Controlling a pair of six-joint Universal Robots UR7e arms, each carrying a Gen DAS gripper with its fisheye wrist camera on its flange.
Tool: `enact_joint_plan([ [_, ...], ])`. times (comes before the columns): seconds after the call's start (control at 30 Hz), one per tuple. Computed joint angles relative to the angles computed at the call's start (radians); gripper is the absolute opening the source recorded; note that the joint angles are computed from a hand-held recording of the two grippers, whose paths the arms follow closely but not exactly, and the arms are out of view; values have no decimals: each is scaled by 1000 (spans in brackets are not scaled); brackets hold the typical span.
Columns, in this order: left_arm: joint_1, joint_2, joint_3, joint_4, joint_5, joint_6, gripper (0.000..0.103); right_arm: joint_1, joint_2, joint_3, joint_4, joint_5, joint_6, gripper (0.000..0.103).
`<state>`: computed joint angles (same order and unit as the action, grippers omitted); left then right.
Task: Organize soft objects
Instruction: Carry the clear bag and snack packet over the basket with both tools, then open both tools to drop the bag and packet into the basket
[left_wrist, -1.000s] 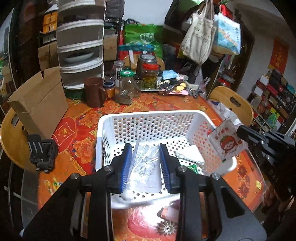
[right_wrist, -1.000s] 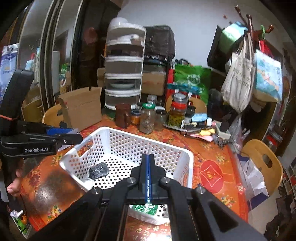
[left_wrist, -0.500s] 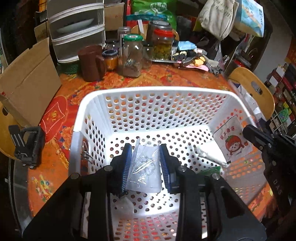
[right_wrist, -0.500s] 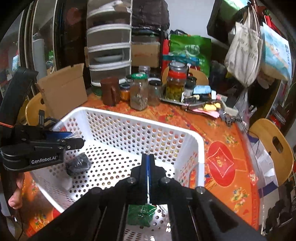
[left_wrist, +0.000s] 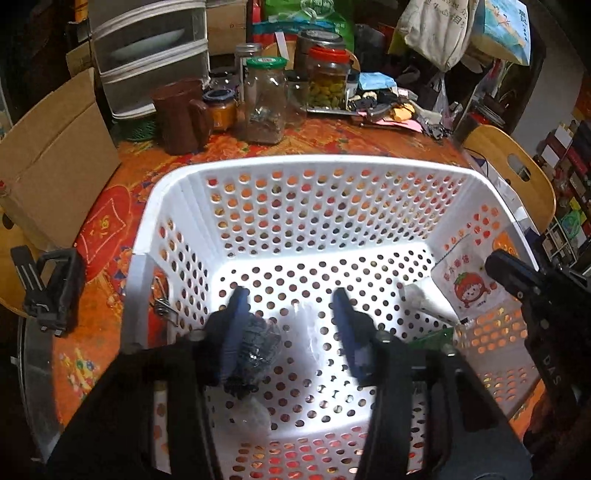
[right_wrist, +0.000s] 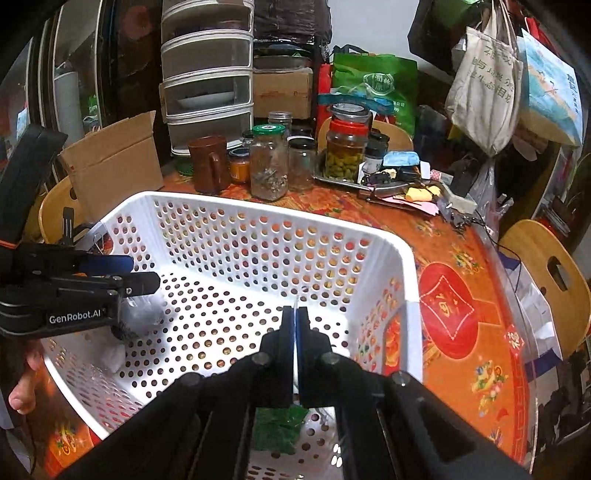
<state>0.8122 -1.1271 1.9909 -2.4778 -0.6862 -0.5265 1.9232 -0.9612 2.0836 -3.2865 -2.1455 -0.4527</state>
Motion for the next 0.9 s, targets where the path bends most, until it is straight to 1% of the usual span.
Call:
enact_joint_plan([
  [0.03, -3, -3, 3, -8, -6, 7, 57, 0, -4, 2, -1, 6, 3, 7],
  [0.07, -6, -5, 6, -10, -4, 9, 61, 0, -7, 6, -4, 10, 5, 19],
  [0.1, -12, -8, 11, -12, 6, 8, 68, 0, -11, 11, -10, 17, 5, 33],
  [0.13, -18, -11, 16, -14, 14, 8, 73, 1, -14, 14, -16, 20, 5, 40],
  [0.17, -24, -17, 22, -20, 17, 11, 75, 3, -17, 19, -25, 24, 2, 50],
  [0.2, -28, -22, 27, -28, 16, 13, 77, 6, -21, 26, -36, 26, -3, 54],
  [0.23, -32, -30, 33, -33, 16, 12, 80, 7, -23, 28, -41, 25, -4, 56],
  [0.27, -38, -39, 40, -35, 18, 9, 82, 11, -26, 32, -48, 21, -3, 61],
  [0.3, -48, -51, 51, -39, 25, 7, 87, 13, -32, 38, -52, 22, -2, 67],
  [0.33, -63, -64, 64, -39, 39, 5, 93, 15, -37, 42, -57, 21, -4, 69],
  [0.37, -78, -76, 76, -38, 54, 4, 96, 20, -40, 48, -68, 12, -7, 74],
  [0.4, -90, -86, 87, -37, 68, 1, 101, 26, -45, 55, -81, 2, -13, 77],
  [0.43, -113, -105, 105, -27, 95, -9, 103, 31, -49, 62, -94, -2, -21, 78],
  [0.5, -144, -135, 126, -1, 119, -24, 103, 43, -62, 81, -118, -14, -30, 83],
  [0.6, -193, -185, 160, 47, 145, -58, 103, 64, -86, 110, -140, -26, -33, 84],
  [0.7, -247, -237, 195, 130, 170, -124, 103, 89, -111, 145, -169, -40, -37, 88],
  [0.77, -284, -274, 217, 203, 188, -190, 103, 103, -135, 172, -182, -37, -28, 89],
  [0.83, -317, -310, 242, 247, 187, -234, 103, 114, -155, 194, -188, -40, -23, 89],
  [0.9, -358, -354, 268, 319, 183, -299, 103, 127, -172, 218, -205, -55, -20, 90],
])
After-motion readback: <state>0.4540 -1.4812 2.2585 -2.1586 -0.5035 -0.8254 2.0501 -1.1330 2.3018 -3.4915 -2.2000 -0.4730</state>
